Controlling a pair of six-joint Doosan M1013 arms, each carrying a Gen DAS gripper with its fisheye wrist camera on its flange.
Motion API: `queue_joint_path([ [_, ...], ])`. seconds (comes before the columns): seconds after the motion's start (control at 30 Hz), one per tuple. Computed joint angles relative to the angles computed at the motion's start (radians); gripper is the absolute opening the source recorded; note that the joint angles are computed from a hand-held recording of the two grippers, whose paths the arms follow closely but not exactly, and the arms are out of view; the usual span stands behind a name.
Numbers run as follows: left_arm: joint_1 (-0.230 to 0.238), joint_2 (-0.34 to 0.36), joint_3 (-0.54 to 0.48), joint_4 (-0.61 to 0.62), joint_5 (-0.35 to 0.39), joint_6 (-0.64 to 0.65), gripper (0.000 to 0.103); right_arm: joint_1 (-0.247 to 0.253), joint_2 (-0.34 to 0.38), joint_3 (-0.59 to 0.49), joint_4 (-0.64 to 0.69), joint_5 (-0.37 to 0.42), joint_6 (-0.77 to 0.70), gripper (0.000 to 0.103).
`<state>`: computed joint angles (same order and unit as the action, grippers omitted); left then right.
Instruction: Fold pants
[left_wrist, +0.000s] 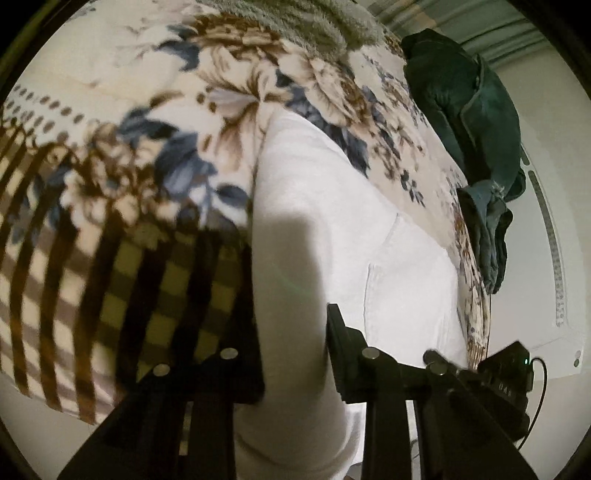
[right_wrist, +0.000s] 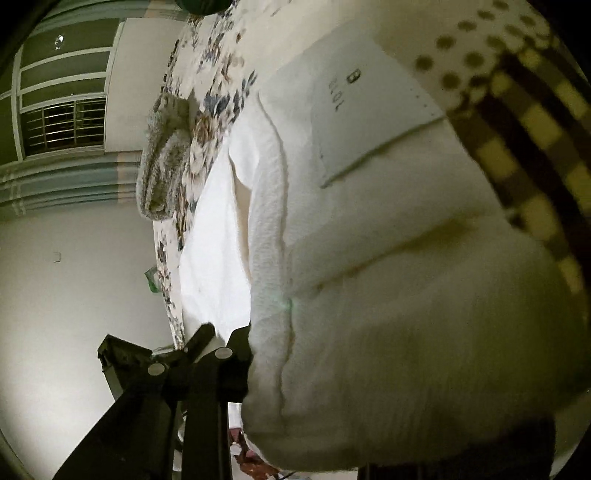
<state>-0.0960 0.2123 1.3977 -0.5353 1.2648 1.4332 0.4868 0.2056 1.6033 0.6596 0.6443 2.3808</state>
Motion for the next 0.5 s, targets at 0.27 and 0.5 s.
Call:
queue_joint_path([
  [0.27, -0.005, 0.026, -0.004, 0.029, 0.034, -0.037, 0.054, -0.046, 0.007, 0.062, 0.196, 0.045, -0.186, 0.05],
  [0.5, -0.023, 0.031, -0.009, 0.056, 0.03, -0.044, 0.062, -0.042, 0.015, 0.064, 0.209, 0.041, -0.181, 0.061],
])
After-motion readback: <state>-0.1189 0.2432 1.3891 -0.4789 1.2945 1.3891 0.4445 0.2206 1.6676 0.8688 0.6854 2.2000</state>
